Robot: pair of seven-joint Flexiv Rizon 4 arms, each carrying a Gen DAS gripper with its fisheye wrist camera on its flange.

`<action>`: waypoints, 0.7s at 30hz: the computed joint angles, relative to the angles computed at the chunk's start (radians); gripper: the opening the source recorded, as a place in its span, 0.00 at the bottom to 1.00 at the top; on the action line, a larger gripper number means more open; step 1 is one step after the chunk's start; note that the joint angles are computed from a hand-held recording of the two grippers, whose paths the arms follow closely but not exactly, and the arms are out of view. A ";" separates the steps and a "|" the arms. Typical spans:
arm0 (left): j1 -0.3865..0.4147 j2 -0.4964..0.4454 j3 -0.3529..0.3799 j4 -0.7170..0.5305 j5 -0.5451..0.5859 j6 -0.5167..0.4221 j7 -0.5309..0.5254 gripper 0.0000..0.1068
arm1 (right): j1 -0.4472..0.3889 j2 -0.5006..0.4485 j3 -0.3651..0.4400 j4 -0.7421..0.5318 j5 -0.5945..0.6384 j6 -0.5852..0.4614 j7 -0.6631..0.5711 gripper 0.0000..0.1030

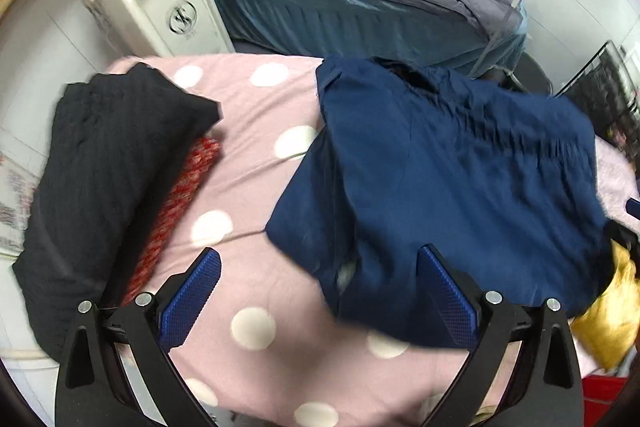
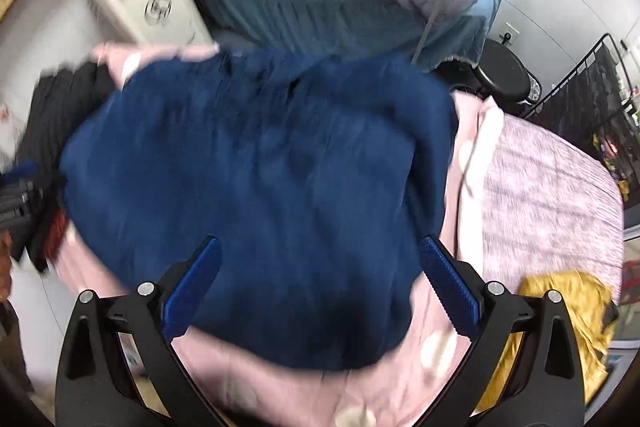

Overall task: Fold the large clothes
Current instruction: 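Grasp the navy jacket with both grippers and lift it off the bed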

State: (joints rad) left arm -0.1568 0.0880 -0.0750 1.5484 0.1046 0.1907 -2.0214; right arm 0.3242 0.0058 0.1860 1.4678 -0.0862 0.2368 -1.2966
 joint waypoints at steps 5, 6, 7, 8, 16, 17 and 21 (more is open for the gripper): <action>0.044 -0.112 0.048 0.015 -0.254 0.145 0.118 0.90 | -0.007 -0.223 -0.058 -0.218 0.005 0.031 -0.002 0.95; 0.056 -0.154 0.050 0.005 -0.321 0.142 0.136 0.90 | -0.007 -0.266 -0.065 -0.255 -0.005 0.035 -0.005 0.95; 0.059 -0.168 0.050 0.015 -0.362 0.153 0.150 0.90 | -0.006 -0.297 -0.069 -0.279 -0.019 0.037 -0.008 0.95; 0.077 -0.192 0.036 0.035 -0.436 0.173 0.184 0.90 | -0.001 -0.330 -0.076 -0.297 -0.046 0.034 -0.006 0.94; 0.012 -0.131 0.043 0.178 -0.394 0.217 0.225 0.44 | -0.037 -0.223 -0.028 -0.033 -0.041 0.131 -0.093 0.18; 0.004 -0.105 0.044 0.219 -0.406 0.228 0.229 0.42 | -0.045 -0.178 -0.016 0.020 -0.016 0.126 -0.111 0.16; -0.038 0.002 0.034 0.360 -0.403 0.161 0.247 0.32 | -0.073 -0.002 0.006 0.197 0.118 0.024 -0.135 0.14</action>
State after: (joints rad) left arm -0.1943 0.0903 -0.0410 1.9089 -0.2983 0.3517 -1.7743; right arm 0.2510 0.0036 0.1919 1.6645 0.0318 0.2613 -1.4318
